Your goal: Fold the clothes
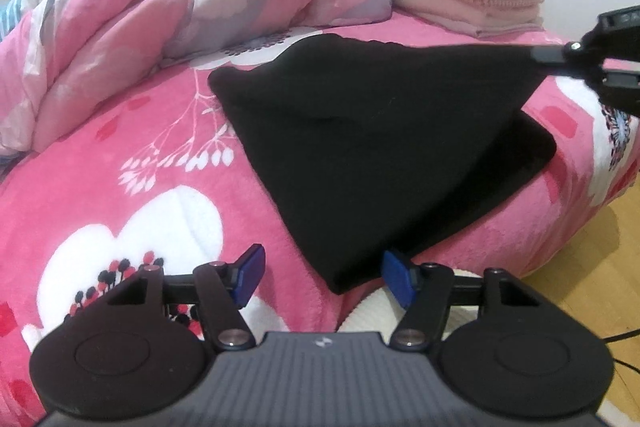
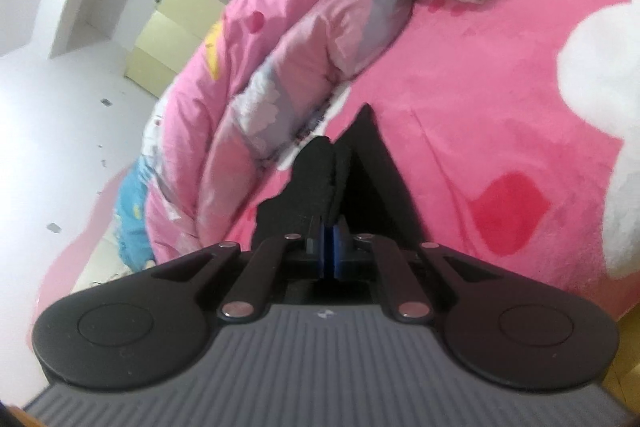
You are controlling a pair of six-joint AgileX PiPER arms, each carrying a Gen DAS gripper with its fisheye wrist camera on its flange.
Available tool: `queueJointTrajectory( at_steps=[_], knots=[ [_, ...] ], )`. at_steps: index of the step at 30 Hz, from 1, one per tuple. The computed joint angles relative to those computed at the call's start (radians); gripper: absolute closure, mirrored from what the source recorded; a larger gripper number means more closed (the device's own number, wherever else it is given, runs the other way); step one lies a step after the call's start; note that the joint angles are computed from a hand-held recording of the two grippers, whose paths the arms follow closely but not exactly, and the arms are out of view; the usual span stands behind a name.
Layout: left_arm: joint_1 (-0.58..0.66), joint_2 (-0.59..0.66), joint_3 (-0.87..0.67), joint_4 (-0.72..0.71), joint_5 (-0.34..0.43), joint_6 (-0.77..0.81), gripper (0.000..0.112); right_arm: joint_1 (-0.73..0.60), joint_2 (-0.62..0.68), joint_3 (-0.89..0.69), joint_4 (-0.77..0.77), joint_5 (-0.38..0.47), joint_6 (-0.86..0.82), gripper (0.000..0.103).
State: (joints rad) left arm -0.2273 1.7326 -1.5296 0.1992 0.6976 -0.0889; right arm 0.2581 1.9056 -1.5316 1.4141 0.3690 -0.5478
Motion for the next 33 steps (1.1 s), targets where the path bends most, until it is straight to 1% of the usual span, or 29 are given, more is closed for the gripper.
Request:
queueJointTrajectory(
  at_steps=[3, 7, 11, 14, 17, 20, 24, 26, 28, 30, 31, 33],
  knots=[
    [-0.004, 0.0, 0.0, 0.026, 0.005, -0.035, 0.049, -0.012, -0.018, 0.048, 0.036, 0.0, -0.029, 0.101],
    [0.0, 0.001, -0.002, 0.035, 0.011, -0.053, 0.049, -0.027, -0.02, 0.111, 0.107, 0.034, -0.057, 0.101],
    [0.006, 0.002, -0.01, 0.043, 0.024, -0.076, 0.049, -0.026, -0.022, 0.122, 0.159, 0.044, -0.104, 0.101],
    [0.019, 0.009, -0.029, 0.025, 0.056, -0.085, 0.049, -0.028, -0.029, 0.114, 0.149, 0.049, -0.118, 0.101],
    [0.032, 0.016, -0.042, -0.003, 0.075, -0.085, 0.049, -0.029, -0.013, 0.107, 0.066, 0.045, -0.051, 0.101],
    [0.029, 0.019, -0.047, 0.003, 0.082, -0.088, 0.049, -0.031, 0.02, 0.103, -0.019, 0.041, 0.034, 0.101],
    [0.026, 0.018, -0.05, 0.011, 0.086, -0.086, 0.049, -0.027, 0.0, 0.12, 0.033, 0.032, -0.048, 0.101],
    [0.031, 0.017, -0.046, 0.001, 0.083, -0.081, 0.049, -0.034, 0.007, 0.117, 0.025, 0.042, -0.044, 0.101],
    [0.041, 0.014, -0.042, -0.023, 0.084, -0.067, 0.049, -0.037, 0.028, 0.109, -0.009, 0.052, -0.02, 0.101],
    [0.057, 0.002, -0.03, -0.062, 0.08, -0.039, 0.05, -0.044, 0.032, 0.122, 0.031, 0.066, -0.064, 0.101],
    [0.072, -0.012, -0.013, -0.103, 0.068, -0.004, 0.051, -0.047, 0.03, 0.126, 0.033, 0.07, -0.07, 0.101],
    [0.123, -0.079, 0.076, -0.265, -0.012, 0.161, 0.051, -0.053, 0.016, 0.124, -0.042, 0.086, -0.023, 0.101]
  ],
)
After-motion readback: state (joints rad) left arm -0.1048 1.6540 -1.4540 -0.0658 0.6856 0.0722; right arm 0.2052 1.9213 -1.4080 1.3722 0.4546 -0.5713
